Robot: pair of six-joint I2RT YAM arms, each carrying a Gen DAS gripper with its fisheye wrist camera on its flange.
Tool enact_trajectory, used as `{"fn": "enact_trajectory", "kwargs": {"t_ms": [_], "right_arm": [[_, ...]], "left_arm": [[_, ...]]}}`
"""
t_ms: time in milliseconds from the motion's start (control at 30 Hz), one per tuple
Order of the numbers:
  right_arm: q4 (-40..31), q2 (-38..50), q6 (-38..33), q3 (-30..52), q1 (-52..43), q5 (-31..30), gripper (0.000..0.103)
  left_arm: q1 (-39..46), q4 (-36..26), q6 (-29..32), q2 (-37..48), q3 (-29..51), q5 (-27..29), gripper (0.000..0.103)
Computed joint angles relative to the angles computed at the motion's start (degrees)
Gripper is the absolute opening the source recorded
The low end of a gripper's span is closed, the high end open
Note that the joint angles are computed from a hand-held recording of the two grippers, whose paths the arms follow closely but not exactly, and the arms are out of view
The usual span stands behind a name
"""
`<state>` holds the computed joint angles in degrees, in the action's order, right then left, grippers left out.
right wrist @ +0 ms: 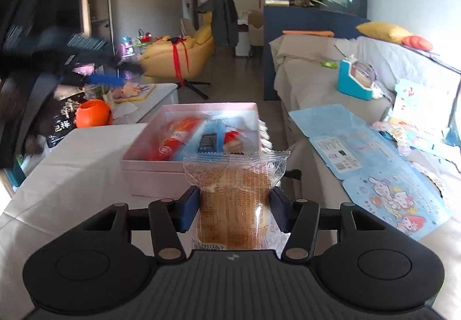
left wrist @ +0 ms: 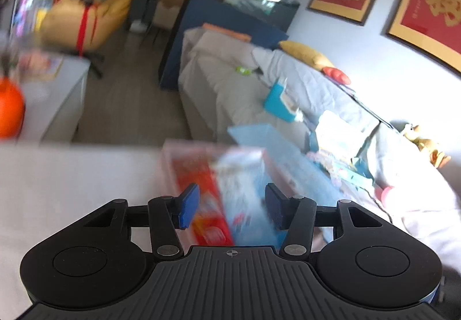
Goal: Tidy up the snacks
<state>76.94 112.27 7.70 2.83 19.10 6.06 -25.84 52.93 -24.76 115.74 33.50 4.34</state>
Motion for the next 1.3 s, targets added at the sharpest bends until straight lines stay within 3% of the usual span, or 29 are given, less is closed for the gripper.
{"fn": "enact_trajectory", "kwargs": {"t_ms": [100,200,333,433,467,633,800,933,1033,1100,1233,1300], "right_arm": [[-6.98,-7.19,-0.33,1.39,-1.6,-4.77,0.053],[-18.56,-15.36,0.63,7.38,-2.16,-8.58,0.053],[-29.46,-12.45,5.73,22.88,-2.77,-14.53,0.053],[-36.04,-7.02,5.19,32.67,0.58,-7.57,0.067],[-37.78,-5.73,4.79,34.4,1.65,-5.2,0.067],[-30.87,-3.43,4.97,27.21,4.74,-6.46,0.068],[-19.53,5.86,5.59,18.58,12.64,2.7,0.068],[-12.64,14.74,10.2,15.59,17.27,7.37,0.068],[-9.03,21.03,13.62,16.02,18.44,8.16,0.07],[-3.09,25.03,14.24,15.38,18.9,10.37,0.073],[-2.13,28.47,15.8,16.7,21.89,17.86,0.085],[-4.98,27.19,18.02,17.07,22.31,20.13,0.092]], "left_arm": [[-1.1,9.3,-0.08,2.55,-7.95,-2.09,0.055],[-3.78,15.32,-0.62,5.82,-12.77,-4.99,0.055],[-7.87,13.37,-0.17,5.58,-15.0,-10.18,0.055],[-10.4,10.86,2.3,3.22,-17.21,-16.67,0.055],[-11.09,10.85,2.93,3.32,-17.81,-18.46,0.055],[-9.52,13.0,2.06,8.83,-19.51,-20.29,0.055],[-13.34,16.0,-1.96,16.26,-17.43,-24.28,0.06],[-19.54,10.21,-4.16,16.34,-13.84,-31.54,0.064],[-20.99,8.61,-5.92,17.14,-11.61,-32.66,0.077],[-23.13,7.58,-7.78,18.42,-10.0,-35.2,0.083],[-25.24,7.25,-9.85,20.48,-7.69,-38.86,0.085],[-25.52,7.21,-10.33,20.76,-7.21,-39.47,0.085]]}}
